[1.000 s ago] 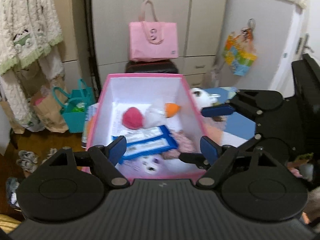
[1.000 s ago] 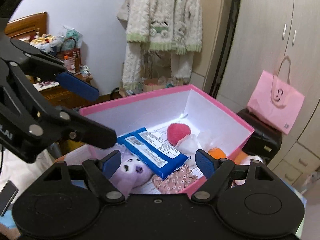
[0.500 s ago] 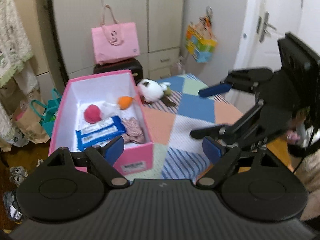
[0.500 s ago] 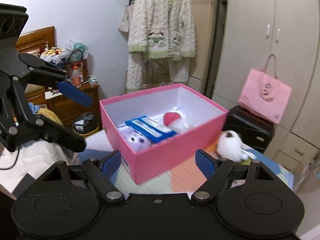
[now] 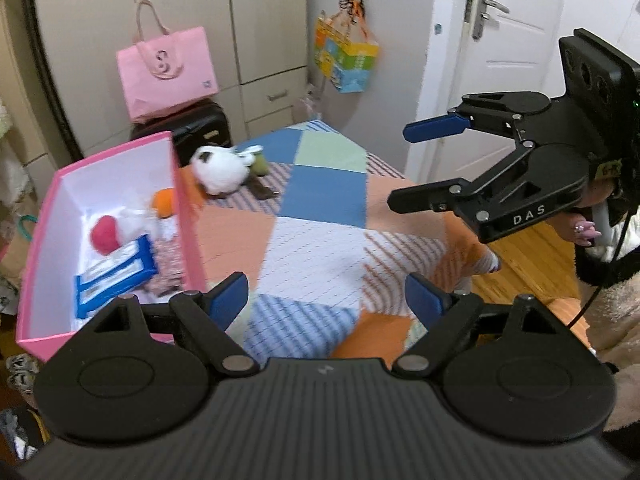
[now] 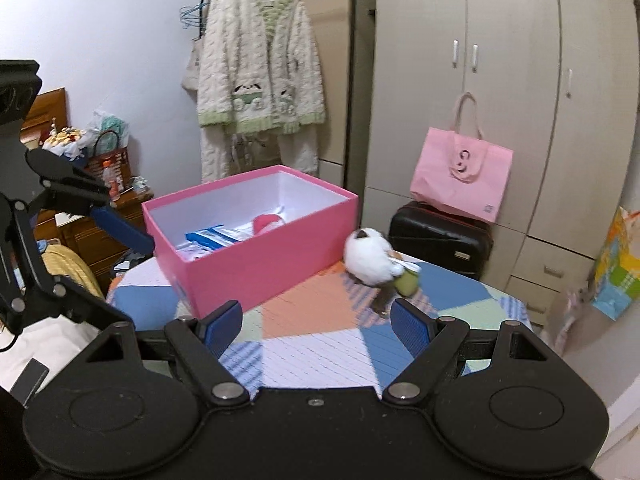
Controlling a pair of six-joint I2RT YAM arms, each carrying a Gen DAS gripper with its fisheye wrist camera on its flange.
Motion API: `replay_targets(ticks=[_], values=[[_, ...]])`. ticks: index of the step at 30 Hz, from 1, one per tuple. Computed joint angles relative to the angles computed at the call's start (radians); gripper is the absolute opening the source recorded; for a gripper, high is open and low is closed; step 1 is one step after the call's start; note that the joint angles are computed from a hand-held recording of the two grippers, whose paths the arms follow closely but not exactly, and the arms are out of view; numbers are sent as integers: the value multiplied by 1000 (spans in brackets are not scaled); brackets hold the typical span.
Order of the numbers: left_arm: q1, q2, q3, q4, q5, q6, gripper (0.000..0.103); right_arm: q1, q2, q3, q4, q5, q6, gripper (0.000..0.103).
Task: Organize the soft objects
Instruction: 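Move both tools toward the white plush cat and green toy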
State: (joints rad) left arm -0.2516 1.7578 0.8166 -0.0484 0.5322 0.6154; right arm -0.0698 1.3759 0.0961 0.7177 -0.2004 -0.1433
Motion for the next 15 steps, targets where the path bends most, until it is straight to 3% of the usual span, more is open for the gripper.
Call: replay_targets(ticks=[8,15], values=[[-113,155,54,184,-67,-181,86,-204,425,33,379,-183,-161,85],[-163,332,196,275,-146,-329,86,-262,682,179,467,-229,-225,85]])
